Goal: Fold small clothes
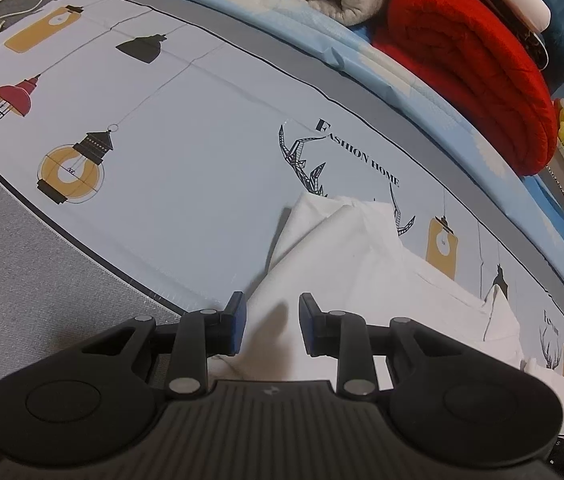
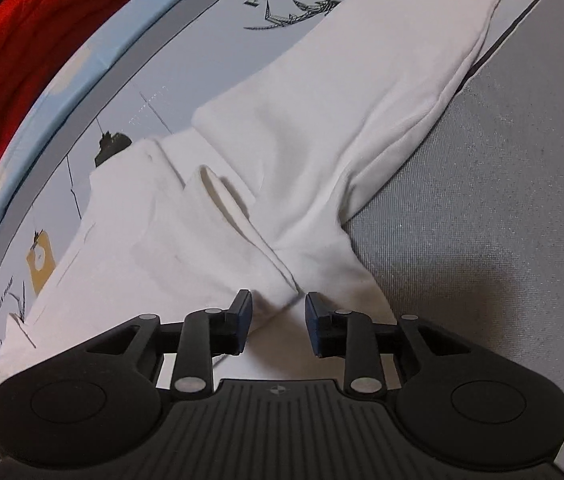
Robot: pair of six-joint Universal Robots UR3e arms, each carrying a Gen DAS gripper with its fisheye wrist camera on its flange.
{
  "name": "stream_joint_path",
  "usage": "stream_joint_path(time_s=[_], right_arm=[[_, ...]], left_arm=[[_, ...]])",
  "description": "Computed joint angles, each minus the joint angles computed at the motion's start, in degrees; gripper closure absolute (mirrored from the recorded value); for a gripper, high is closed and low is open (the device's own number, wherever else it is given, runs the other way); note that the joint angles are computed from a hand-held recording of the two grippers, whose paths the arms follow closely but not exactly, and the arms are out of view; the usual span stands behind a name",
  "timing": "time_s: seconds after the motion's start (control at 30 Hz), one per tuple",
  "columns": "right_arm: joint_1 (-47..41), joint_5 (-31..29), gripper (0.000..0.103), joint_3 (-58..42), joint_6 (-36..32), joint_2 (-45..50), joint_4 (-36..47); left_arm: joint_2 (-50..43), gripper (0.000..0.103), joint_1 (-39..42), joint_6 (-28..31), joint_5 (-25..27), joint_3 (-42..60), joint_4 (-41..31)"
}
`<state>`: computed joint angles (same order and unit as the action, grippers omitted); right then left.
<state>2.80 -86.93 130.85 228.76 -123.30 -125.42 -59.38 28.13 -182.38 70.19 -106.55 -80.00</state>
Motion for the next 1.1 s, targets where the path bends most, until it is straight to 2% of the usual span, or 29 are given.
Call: stream_joint_path(time_s=[0.03,0.07,0.2,0.27,0.3,0.33,0.37,0.43,0.5,0.6,0.73,0.8,0.87,0.93,1.0,1.03,1.1], right_arm=[[0.7,-0.6,0.078,0.4,0.3,0.2,-1.7],[1.2,-1.4,0.096,0.6,0.4,0.4,-3.0],[4.2,-5.6,0.099,2.1,1.0,-2.1,-11.9],[11.8,-16.5,0.099,1.1,2.4,-0.1,-20.2],[15.7,-23.3,0.099,-0.2,3.2,1.7,-21.9],[17.3,-27.3,0.099,-1.4,4.0,2.4,-20.7],[16.4,-27.8,0.099,-1.7,4.8,2.3,-18.8],[9.6,-20.6,0.099,0.3,3.5,-0.8,-15.0],[7.1,-18.2,0.099,1.6,4.1,-2.2,-12.2],[8.2,-20.6,0.098,0.9,5.0,-0.8,-10.9],[14.2,-30.2,0.098,-3.4,8.3,4.0,-9.0],[15.7,-32.9,0.098,-3.2,8.8,4.0,-9.8],[14.0,-29.6,0.096,-0.5,6.0,2.5,-15.3],[7.4,-18.0,0.096,3.4,1.3,-1.7,-19.3],[-1.1,-4.6,0.096,6.3,-2.6,-5.8,-17.7],[-4.3,-0.1,0.096,6.7,-4.2,-6.4,-14.9],[-4.9,-0.4,0.096,5.5,-4.7,-4.4,-10.0]], left_arm=[[0.0,0.071,0.2,0.0,0.0,0.0,0.0],[0.1,0.071,0.3,0.0,0.0,0.0,-0.1],[0.5,0.071,1.0,0.4,0.3,0.3,-0.3],[0.6,0.071,1.1,0.8,0.4,0.4,-0.3],[0.6,0.071,1.1,0.9,0.4,0.5,-0.4],[0.6,0.071,1.1,1.0,0.3,0.5,-0.5],[0.6,0.071,1.1,1.1,0.2,0.5,-0.6],[0.6,0.071,0.9,1.3,0.2,0.4,-0.6],[0.5,0.071,0.4,1.2,0.3,0.2,-0.5],[0.3,0.071,-0.7,1.2,0.2,0.0,-0.2],[0.2,0.071,-2.4,2.0,-0.1,-0.4,-0.4],[0.0,0.071,-3.6,2.1,-0.1,-0.6,-0.3],[-0.3,0.071,-4.9,2.2,-0.2,-1.0,0.3],[-0.4,0.071,-6.2,2.0,-0.2,-2.1,1.5],[0.5,0.071,-5.2,2.9,-2.3,-5.5,1.7],[-0.6,0.072,-5.8,2.2,-1.6,-6.7,1.3],[-1.9,0.079,-8.1,0.6,1.0,-8.4,3.8]])
